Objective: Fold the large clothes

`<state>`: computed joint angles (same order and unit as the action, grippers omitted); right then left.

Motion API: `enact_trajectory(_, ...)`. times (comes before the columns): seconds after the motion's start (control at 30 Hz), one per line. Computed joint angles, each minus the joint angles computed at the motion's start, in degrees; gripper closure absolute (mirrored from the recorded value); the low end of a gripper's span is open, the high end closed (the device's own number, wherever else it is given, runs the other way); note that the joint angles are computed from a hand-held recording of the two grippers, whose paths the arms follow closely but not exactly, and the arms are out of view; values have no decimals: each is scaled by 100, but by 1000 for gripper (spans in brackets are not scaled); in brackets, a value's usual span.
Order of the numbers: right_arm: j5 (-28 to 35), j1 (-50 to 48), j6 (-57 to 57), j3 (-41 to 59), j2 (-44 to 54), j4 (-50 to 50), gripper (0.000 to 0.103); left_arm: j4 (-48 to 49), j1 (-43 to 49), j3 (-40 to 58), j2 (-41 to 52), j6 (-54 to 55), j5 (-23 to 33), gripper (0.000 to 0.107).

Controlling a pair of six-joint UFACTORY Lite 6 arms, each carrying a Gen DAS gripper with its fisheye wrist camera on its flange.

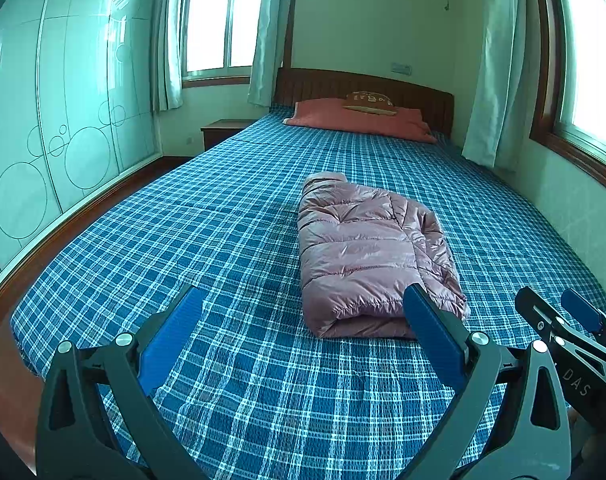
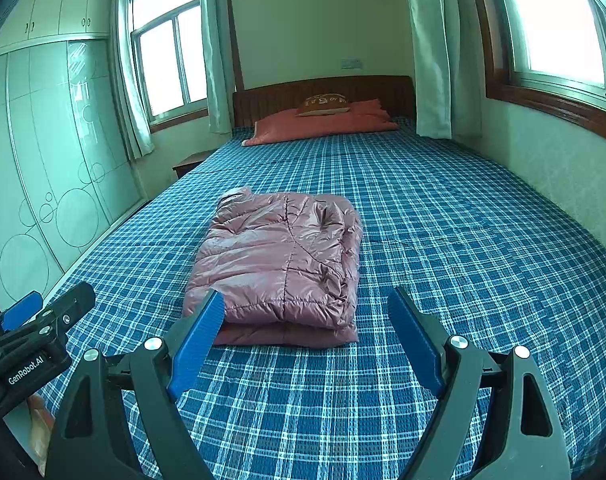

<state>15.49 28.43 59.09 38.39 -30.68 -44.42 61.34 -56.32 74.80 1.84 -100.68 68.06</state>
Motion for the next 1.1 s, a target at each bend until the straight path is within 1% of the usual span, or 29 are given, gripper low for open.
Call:
enact_trajectory(0.4, -63, -53, -156, -15, 24, 110, 20, 31, 12, -85, -58, -45, -56, 7)
enact_trajectory(0.53, -62, -54, -175, -8, 25, 131, 20, 59, 13, 97, 117, 108, 115, 7)
enact_trajectory(0.77, -194, -165, -386, 4, 144, 328, 20, 22, 239, 113, 193, 13, -147, 6)
enact_trajectory(0.9, -309, -252, -574, 20, 250, 485, 20, -91, 443, 64, 190, 160, -476, 6)
enact_trajectory(1.0, -407, -329, -559, 22, 359, 444, 20, -4, 533, 24, 246, 53, -485, 6)
enact_trajectory(1.1, -557, -499, -846, 59, 576, 702, 20, -64, 776, -91, 215, 91, -837, 6)
